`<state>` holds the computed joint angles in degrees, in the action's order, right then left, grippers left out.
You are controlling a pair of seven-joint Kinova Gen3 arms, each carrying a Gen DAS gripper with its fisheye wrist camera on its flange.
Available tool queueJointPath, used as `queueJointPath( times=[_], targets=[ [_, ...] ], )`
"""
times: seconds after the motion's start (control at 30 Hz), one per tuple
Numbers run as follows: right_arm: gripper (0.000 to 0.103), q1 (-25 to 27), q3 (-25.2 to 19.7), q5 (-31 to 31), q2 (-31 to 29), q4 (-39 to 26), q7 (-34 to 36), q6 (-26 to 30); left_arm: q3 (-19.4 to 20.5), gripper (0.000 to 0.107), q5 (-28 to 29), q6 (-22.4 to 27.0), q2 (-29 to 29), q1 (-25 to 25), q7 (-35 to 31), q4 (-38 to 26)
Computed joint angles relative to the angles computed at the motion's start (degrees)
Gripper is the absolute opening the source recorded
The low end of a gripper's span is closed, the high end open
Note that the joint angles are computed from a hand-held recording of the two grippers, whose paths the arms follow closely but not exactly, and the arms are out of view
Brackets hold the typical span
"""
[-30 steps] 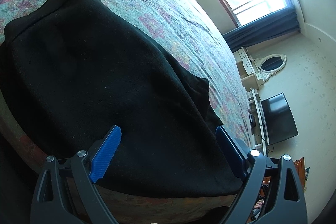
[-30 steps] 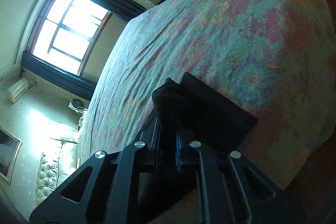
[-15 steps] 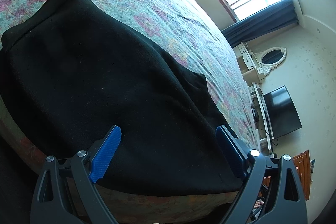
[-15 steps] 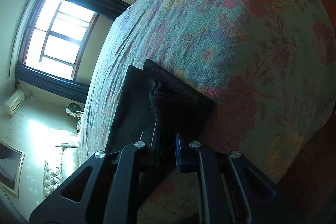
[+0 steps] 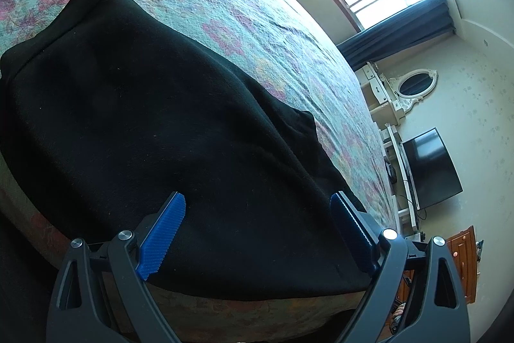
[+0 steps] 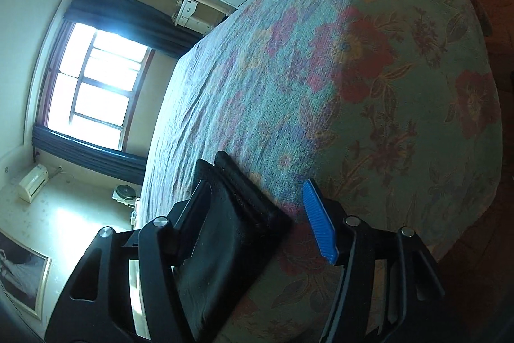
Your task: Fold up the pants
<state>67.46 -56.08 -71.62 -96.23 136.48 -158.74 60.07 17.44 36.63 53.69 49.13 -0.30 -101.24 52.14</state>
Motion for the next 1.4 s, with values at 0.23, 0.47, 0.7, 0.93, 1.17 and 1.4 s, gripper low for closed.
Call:
queueJointPath(
  times=[0.23,0.47,0.7,0.93,1.17,1.4],
  targets=[
    [0.048,3.8,-5.6,5.5,15.6,-8.5,14.0,-4.7,-0.4,0.09,-0.8,-1.0,-0.8,0.7,0.1,0.9],
    [0.038,4.5,-0.5,2.0,11.3,-8.1,9.9,2.7,-0.2,0.09,-0.8,-1.0,-0.6,0.7,-0.1,0.8],
    [0.033,3.8,-3.2,-2.5,10.5,-5.7,8.8,-0.4,-0.1,0.09,-0.7,-0.6,-0.1,0.5,-0.2,0.2],
    [0.009,3.7,-1.9,3.1,10.6,-8.3,9.0,1.7,-0.3,0.09,-1.0,-1.2,-0.5,0.8,-0.2,0.7],
    [0.013,1.1,-2.6,3.3,9.0,-6.9,6.7,2.4,0.0,0.09,-0.9,0.0,0.5,0.7,-0.8,-0.4],
    [0.068,-2.1,-0.2,8.0,11.7,-4.1,8.1,-5.7,0.1,0.09,-0.6,0.5,0.8,0.5,-0.9,-1.0]
  ],
)
